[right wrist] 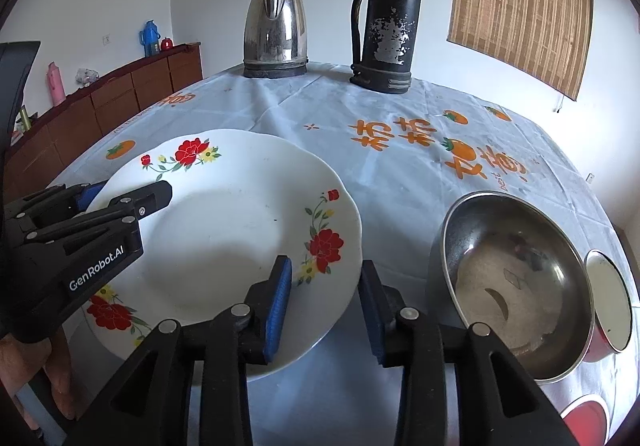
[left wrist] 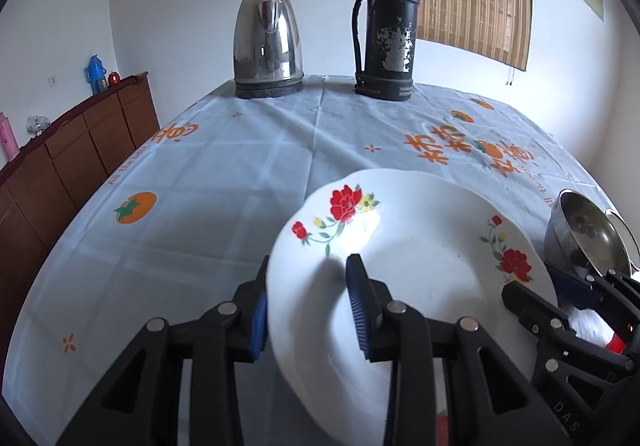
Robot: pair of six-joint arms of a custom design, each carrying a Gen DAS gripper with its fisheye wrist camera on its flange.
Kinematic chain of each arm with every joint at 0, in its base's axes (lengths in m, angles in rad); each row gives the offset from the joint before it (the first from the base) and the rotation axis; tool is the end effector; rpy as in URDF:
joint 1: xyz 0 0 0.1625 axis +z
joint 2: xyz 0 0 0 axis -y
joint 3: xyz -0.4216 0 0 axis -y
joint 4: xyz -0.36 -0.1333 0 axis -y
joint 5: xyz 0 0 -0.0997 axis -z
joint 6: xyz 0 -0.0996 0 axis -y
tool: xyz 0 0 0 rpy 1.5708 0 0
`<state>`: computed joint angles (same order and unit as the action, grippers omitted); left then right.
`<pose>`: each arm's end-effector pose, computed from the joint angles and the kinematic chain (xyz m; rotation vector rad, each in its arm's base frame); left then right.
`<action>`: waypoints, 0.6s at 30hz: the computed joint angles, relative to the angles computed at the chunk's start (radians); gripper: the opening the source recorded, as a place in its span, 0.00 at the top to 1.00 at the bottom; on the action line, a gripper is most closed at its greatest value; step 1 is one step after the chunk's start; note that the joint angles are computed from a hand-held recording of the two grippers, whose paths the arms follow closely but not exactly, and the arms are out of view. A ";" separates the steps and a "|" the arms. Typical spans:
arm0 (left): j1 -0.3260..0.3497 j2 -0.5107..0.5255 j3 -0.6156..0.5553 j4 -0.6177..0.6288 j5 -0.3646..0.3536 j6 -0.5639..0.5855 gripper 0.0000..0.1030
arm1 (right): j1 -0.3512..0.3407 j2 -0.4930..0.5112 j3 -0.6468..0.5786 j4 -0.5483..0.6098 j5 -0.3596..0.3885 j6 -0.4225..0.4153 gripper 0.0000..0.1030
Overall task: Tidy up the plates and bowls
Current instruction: 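Hold the red-floral plate with both grippers above the plate stack and align it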
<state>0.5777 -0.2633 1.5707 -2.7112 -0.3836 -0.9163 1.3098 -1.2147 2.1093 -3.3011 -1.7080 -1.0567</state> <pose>-0.3735 -0.5128 -0.1287 0.2002 2.1047 -1.0604 -0.0166 -0.5259 0.2847 0.8708 -2.2629 0.7489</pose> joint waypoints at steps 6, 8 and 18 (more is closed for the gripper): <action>0.000 0.001 0.000 -0.005 -0.002 0.004 0.68 | 0.001 0.002 -0.001 -0.002 -0.002 -0.003 0.65; 0.000 0.001 0.002 -0.015 -0.003 0.008 0.68 | 0.001 0.002 0.000 -0.005 -0.001 -0.004 0.64; -0.005 -0.003 0.006 0.009 -0.006 0.001 0.68 | -0.001 -0.002 0.001 0.007 0.005 0.007 0.64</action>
<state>0.5729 -0.2664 1.5766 -2.7021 -0.3895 -0.9154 1.3091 -1.2167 2.1100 -3.2944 -1.7028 -1.0499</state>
